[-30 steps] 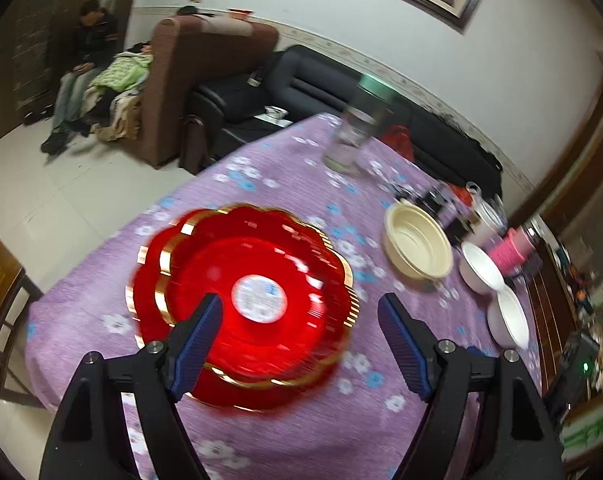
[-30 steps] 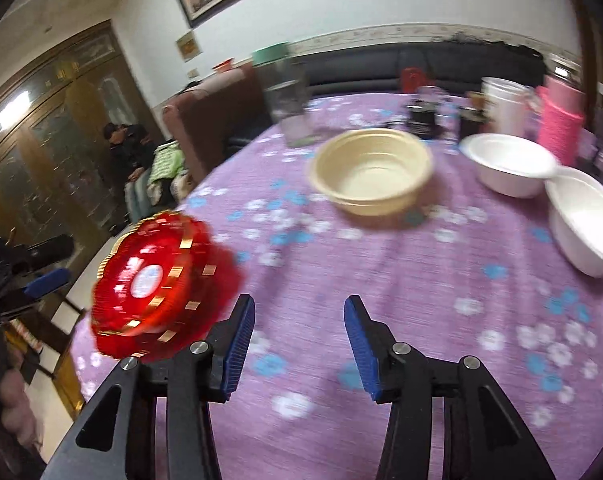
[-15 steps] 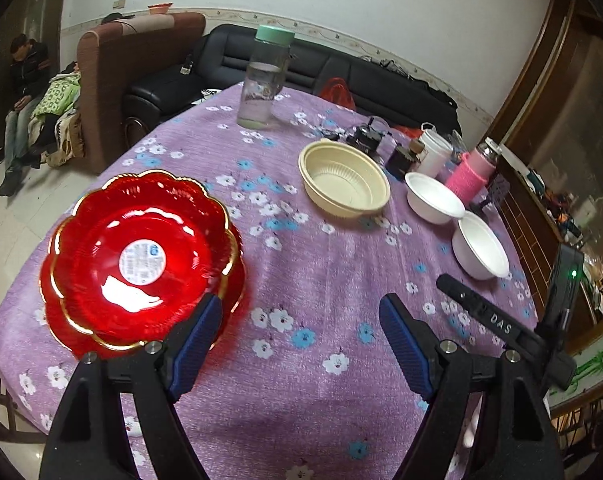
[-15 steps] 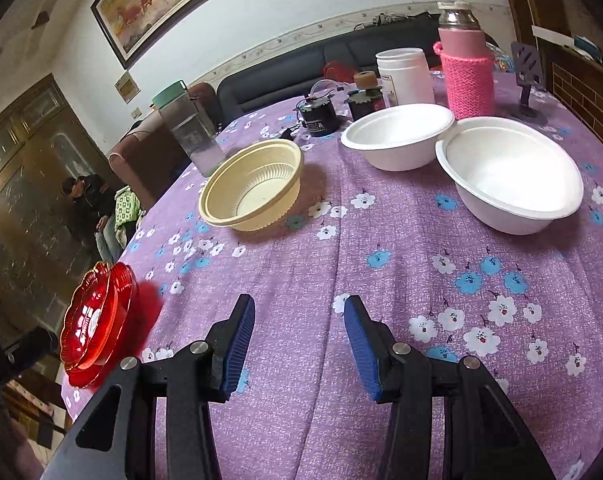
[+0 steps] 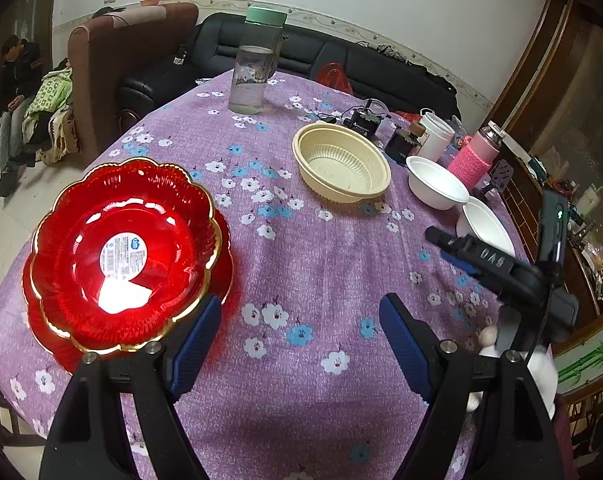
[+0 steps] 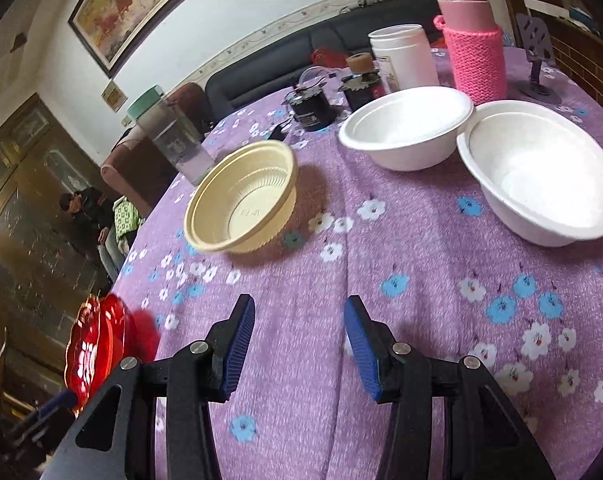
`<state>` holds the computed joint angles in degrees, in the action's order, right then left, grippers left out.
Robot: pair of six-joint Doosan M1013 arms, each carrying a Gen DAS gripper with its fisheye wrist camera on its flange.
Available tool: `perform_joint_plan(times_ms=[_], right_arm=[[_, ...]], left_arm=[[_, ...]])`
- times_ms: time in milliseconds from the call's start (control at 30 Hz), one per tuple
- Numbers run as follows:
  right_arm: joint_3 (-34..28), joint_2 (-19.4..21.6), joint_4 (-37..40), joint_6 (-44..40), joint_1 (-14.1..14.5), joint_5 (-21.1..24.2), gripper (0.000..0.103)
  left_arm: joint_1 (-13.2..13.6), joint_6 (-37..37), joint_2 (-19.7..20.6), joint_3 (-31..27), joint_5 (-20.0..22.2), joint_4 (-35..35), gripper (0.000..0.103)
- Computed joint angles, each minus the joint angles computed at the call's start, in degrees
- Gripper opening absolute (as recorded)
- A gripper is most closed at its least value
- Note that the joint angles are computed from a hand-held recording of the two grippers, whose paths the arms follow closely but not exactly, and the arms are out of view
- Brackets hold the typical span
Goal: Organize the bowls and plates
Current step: 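Move the right gripper to a white paper bowl and grip its rim, then lift the white bowl with the right gripper while the left gripper grips its rim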
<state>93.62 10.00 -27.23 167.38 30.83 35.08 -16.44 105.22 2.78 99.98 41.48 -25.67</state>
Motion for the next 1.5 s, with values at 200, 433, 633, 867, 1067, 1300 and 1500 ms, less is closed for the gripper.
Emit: perform_joint_plan(times_ms=[200, 433, 633, 867, 1067, 1300, 1500], right_arm=[[-2.7, -0.9, -4.9, 0.0, -2.8, 6.0, 0.052], [-8.7, 2.0, -3.0, -11.5, -7.8, 16.4, 0.052], [-11.6, 3.9, 2.3, -18.8, -12.3, 19.7, 0.052], [-14.6, 7.3, 9.5, -27.1, -15.7, 22.3, 0.057], [-17.9, 10.9, 13.0, -34.8, -16.0, 27.6, 0.02], [-16.7, 9.3, 17.2, -42.3, -14.1, 26.9, 0.012], [-12.9, 5.3, 24.7, -49.6, -12.3, 25.6, 0.011]], left_arm=[[0.4, 1.6, 1.0, -0.6, 0.7, -2.2, 0.08], [-2.4, 5.9, 2.1, -1.6, 3.0, -3.0, 0.08], [-4.8, 6.7, 4.9, -5.1, 5.1, -3.8, 0.08], [-7.1, 5.2, 8.4, -8.6, 7.6, -2.6, 0.08], [-7.1, 3.0, 10.7, -10.3, 9.5, -2.6, 0.08], [-6.9, 1.3, 11.5, -10.8, 9.2, -2.5, 0.08], [-6.6, 0.3, 11.7, -10.7, 9.6, -2.5, 0.08]])
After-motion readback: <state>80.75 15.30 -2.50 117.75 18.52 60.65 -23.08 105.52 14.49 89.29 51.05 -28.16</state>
